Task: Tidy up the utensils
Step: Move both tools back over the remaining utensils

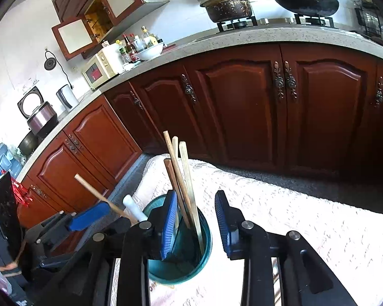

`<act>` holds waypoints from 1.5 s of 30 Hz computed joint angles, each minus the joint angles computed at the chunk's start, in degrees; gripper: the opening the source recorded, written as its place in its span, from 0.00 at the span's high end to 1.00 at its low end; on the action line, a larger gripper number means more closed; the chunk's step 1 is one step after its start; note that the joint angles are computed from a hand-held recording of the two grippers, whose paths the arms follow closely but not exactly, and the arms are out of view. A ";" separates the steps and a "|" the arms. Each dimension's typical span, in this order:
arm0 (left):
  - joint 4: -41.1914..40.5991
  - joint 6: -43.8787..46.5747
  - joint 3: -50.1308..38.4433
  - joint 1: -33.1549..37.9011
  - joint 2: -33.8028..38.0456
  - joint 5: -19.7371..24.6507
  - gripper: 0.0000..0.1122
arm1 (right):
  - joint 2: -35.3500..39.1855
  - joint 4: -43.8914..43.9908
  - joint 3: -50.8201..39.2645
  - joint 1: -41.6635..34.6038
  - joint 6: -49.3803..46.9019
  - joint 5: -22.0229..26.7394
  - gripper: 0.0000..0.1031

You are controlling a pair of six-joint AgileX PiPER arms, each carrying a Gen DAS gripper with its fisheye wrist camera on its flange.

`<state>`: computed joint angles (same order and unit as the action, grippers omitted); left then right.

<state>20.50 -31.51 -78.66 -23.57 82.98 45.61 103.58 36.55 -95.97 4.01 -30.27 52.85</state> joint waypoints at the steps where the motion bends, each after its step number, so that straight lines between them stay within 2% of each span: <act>1: 0.73 -0.94 0.47 -0.67 -0.72 0.24 0.56 | -1.12 0.16 1.30 -0.39 -0.46 -0.06 0.72; 3: 2.40 -2.92 0.92 -2.21 -1.54 0.98 0.55 | -3.46 0.33 4.09 -1.06 -1.31 -0.47 0.70; 5: 4.65 -5.55 2.12 -4.55 -2.69 1.55 0.54 | -6.21 0.53 7.59 -1.97 -2.13 -1.42 0.62; 10: 8.49 -10.91 3.46 -10.64 -3.68 3.26 0.53 | -14.01 0.01 16.73 -4.42 -4.12 -3.92 0.59; 18: 11.15 -16.23 3.09 -18.57 -3.27 5.15 0.50 | -23.27 -0.97 26.85 -10.41 -6.51 -5.10 0.57; 23: 11.14 -17.29 1.41 -22.07 -1.77 6.08 0.46 | -26.55 0.11 30.98 -15.85 -9.63 -3.56 0.57; 26: 11.19 -17.73 0.88 -23.84 -1.06 6.37 0.42 | -27.48 0.15 32.81 -18.75 -11.34 -2.99 0.57; 35: 13.55 -19.42 -0.71 -27.60 1.91 8.52 0.40 | -25.92 2.33 35.60 -26.42 -15.86 -0.76 0.56; 45: 11.30 -17.64 0.98 -25.57 2.97 7.37 0.40 | -21.75 0.64 36.62 -25.71 -15.15 -2.66 0.56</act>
<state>31.80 -49.15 -77.68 -49.14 85.96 52.98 81.83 37.18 -59.35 -21.70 -45.42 50.19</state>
